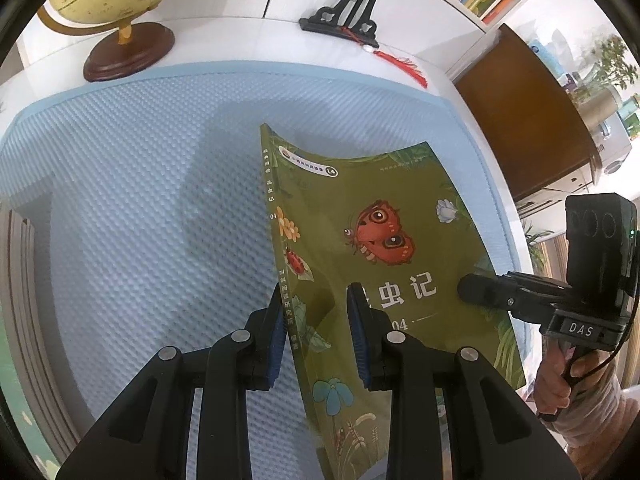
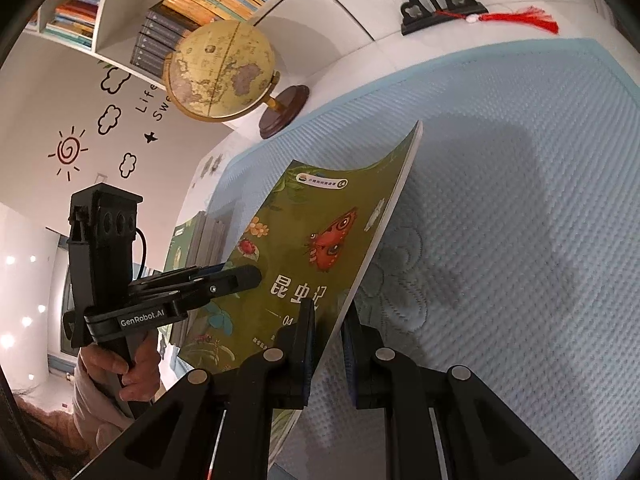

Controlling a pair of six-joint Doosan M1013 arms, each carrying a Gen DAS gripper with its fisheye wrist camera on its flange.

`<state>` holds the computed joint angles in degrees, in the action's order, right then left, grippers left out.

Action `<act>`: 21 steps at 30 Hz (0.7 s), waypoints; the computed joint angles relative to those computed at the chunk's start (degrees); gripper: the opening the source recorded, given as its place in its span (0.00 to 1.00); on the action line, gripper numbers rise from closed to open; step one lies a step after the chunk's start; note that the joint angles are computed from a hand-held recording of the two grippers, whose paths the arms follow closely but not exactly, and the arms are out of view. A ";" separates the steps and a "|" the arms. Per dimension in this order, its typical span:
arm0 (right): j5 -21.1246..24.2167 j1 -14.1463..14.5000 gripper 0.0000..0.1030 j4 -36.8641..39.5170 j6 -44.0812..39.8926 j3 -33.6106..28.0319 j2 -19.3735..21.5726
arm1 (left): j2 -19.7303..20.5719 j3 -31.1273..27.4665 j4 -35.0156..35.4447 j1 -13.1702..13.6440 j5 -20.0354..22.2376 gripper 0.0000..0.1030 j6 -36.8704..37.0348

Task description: Organize books

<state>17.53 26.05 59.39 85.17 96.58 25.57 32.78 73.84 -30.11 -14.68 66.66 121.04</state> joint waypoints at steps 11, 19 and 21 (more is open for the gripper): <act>-4.04 1.35 0.13 -5.30 4.66 0.75 -2.01 | -0.54 -1.19 -3.67 1.15 1.19 0.24 2.00; -5.67 2.90 0.13 -21.67 19.84 -2.14 -2.87 | -1.56 -2.25 -5.62 3.00 1.83 0.24 3.43; -5.45 3.19 0.13 -25.22 23.32 -3.25 -2.75 | -1.78 -2.59 -5.75 3.56 2.22 0.24 3.30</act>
<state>12.08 29.24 34.17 108.50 93.33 22.83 31.00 71.25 -35.86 -11.11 68.88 124.34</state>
